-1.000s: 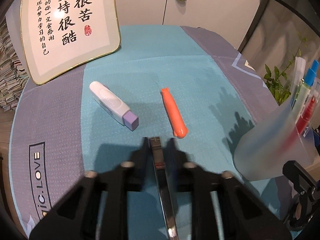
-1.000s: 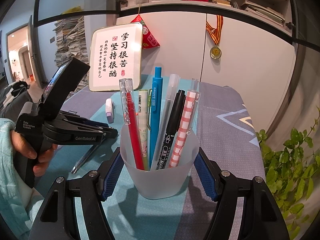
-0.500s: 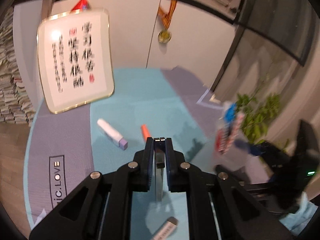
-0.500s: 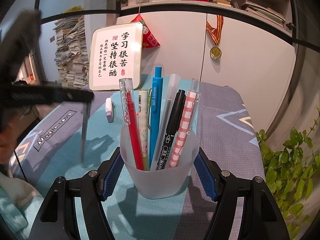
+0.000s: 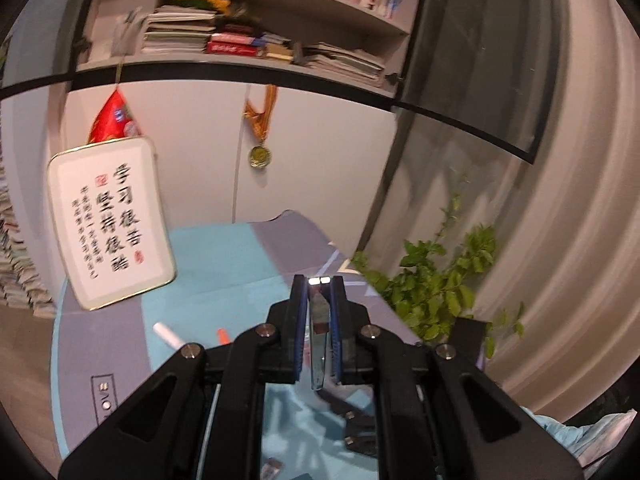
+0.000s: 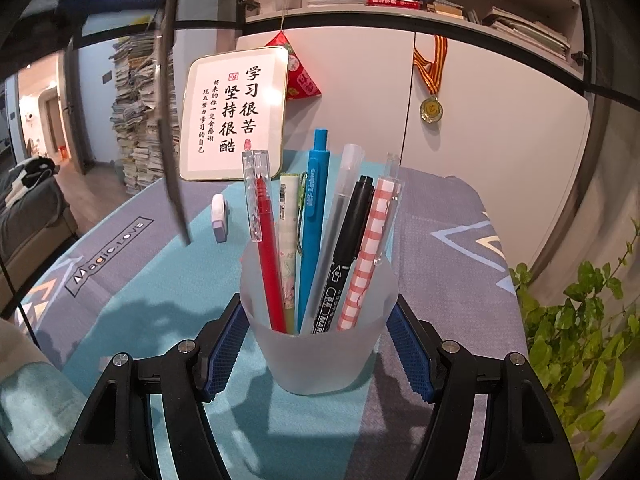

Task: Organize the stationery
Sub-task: 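Lift the box cutter with the left tool and lower it into the cup, then open the left tool and move it to the white eraser on the mat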

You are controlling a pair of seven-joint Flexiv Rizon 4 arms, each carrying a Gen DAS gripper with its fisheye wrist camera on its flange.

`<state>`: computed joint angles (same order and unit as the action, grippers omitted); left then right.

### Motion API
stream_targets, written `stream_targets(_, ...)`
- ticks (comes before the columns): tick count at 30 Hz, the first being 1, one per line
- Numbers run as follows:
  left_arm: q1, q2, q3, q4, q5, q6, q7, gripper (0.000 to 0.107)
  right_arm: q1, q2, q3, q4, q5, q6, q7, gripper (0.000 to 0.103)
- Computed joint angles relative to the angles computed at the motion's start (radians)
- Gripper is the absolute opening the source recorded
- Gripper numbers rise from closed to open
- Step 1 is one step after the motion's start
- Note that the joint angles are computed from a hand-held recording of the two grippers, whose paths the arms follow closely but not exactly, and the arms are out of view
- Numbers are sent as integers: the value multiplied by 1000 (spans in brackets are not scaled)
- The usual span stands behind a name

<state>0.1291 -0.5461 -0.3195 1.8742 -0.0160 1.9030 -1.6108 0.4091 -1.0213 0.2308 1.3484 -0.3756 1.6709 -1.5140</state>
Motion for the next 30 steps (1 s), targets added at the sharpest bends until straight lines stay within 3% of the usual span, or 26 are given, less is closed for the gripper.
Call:
stream_targets(8, -26, -47, -14, -65, -17, -63, 45, 9, -12, -2, 18, -4, 0, -7, -10, 71)
stream_targets(23, -39, -85, -21, -66, -109, -157, 143, 9, -21, -7, 37, -11, 9, -15, -19, 71)
stream_targets(30, -10, -68, -42, -17, -122, -121, 153, 15, -15, -5, 31, -11, 16, -17, -19, 71)
